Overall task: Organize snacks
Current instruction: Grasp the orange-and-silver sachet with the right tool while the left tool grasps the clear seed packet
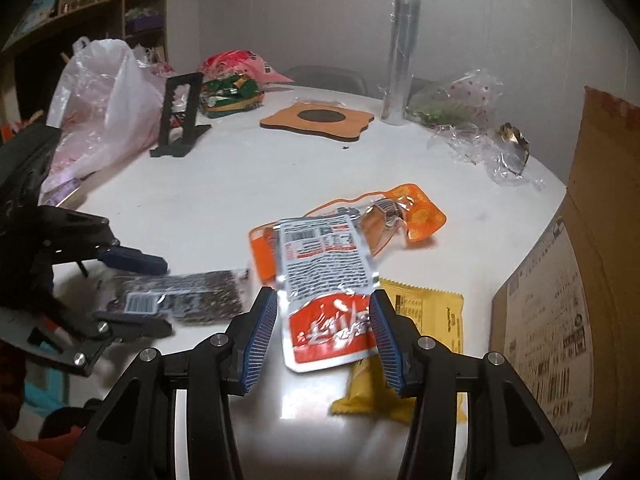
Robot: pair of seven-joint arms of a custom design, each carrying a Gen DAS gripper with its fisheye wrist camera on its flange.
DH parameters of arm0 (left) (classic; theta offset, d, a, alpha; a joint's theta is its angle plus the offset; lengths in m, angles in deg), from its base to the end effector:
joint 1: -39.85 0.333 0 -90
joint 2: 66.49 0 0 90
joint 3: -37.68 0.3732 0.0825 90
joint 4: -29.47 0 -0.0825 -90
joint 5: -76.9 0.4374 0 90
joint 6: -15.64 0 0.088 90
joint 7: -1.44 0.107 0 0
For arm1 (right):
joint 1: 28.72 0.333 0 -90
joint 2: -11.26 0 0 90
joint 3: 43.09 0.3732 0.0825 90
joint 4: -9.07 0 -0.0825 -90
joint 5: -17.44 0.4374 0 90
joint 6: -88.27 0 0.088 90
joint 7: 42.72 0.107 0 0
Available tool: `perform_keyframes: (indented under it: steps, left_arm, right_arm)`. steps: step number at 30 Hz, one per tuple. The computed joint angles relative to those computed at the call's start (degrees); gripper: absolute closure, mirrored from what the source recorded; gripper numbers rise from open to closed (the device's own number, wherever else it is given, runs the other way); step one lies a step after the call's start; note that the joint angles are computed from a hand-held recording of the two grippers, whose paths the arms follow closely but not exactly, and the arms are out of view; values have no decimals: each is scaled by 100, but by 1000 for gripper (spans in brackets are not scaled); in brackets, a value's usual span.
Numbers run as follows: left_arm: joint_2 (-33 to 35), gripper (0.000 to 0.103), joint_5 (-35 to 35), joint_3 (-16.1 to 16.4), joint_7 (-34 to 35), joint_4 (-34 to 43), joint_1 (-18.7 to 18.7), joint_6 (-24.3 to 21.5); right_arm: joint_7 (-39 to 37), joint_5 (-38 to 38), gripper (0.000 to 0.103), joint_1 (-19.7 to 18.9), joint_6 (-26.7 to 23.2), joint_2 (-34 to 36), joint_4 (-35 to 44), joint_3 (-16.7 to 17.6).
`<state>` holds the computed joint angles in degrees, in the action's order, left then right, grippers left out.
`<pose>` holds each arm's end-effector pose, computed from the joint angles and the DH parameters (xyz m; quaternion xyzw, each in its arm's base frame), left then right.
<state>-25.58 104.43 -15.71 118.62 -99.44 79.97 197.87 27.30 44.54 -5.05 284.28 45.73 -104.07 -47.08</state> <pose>0.6001 -0.1642 0.2403 -0.2985 0.8884 -0.3323 0.1059 0.6858 0.1962 0.2598 -0.7110 0.5756 -0.2729 0.2976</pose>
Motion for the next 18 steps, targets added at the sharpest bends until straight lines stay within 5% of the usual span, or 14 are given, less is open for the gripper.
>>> perform_keyframes:
  steps: [10, 14, 18]
  left_arm:
    - [170, 66, 15, -164, -68, 21, 263, -18]
    - [192, 66, 19, -162, -213, 25, 345, 91]
    - [154, 66, 70, -108, -402, 52, 321, 210]
  right_arm:
    - [208, -343, 59, -580, -138, 78, 108, 454]
    - [218, -420, 41, -490, -155, 151, 222, 352]
    - [156, -271, 40, -10, -409, 309, 506, -173]
